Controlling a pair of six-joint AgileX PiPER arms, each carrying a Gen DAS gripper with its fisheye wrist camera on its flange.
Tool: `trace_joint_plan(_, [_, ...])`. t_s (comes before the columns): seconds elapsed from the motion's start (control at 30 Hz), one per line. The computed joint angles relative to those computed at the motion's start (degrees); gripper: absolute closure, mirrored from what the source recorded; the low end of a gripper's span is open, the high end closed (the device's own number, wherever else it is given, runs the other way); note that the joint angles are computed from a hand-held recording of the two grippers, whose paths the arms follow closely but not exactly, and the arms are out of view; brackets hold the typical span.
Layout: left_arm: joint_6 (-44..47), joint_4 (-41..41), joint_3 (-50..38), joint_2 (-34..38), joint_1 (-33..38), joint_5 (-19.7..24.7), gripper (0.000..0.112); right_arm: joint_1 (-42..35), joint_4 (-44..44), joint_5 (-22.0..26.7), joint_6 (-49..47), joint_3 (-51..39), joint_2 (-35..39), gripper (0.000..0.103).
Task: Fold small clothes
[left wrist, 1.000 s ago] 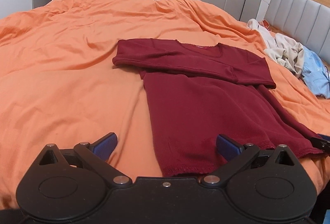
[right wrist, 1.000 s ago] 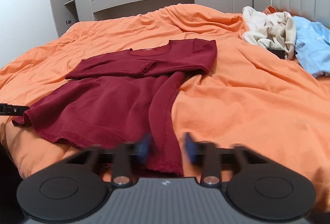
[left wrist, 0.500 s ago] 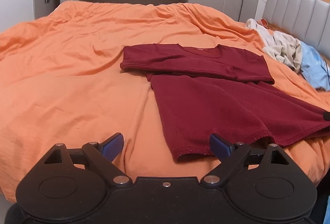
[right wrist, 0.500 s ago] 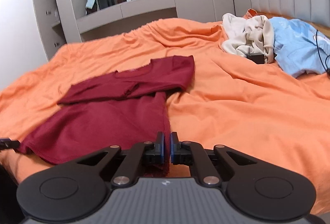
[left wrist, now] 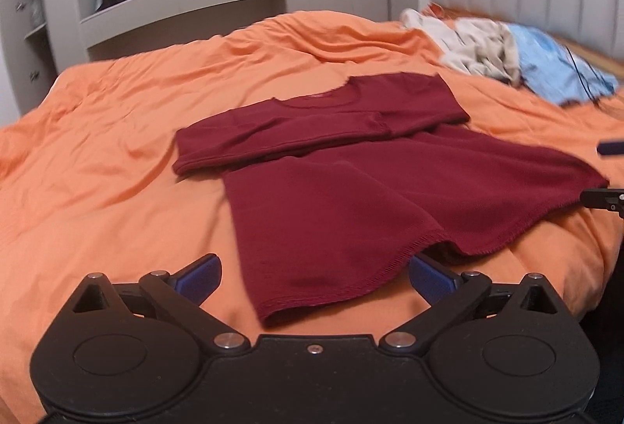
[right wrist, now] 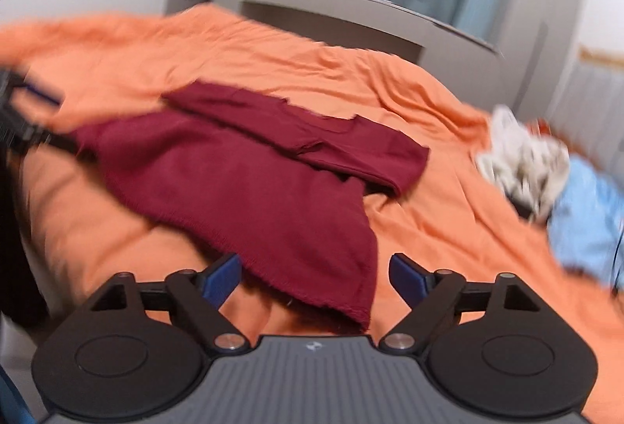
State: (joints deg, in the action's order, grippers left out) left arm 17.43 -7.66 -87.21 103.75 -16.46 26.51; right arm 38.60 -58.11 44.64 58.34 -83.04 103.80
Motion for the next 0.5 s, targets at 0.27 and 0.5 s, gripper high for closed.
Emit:
trace_joint_plan(0.27, [-2.20, 6.84, 1.66, 0.50, -2.93, -0.84, 0.010, 3.75, -0.04, 6.27, -12.48, -9.36, 10.32, 0.036])
trace_joint_plan(0.5, [-11.30, 19.54, 2.26, 1.63, -5.83, -3.34, 0.010, 2.90, -11.98, 1.03, 4.68, -6.50, 9.87, 0.095])
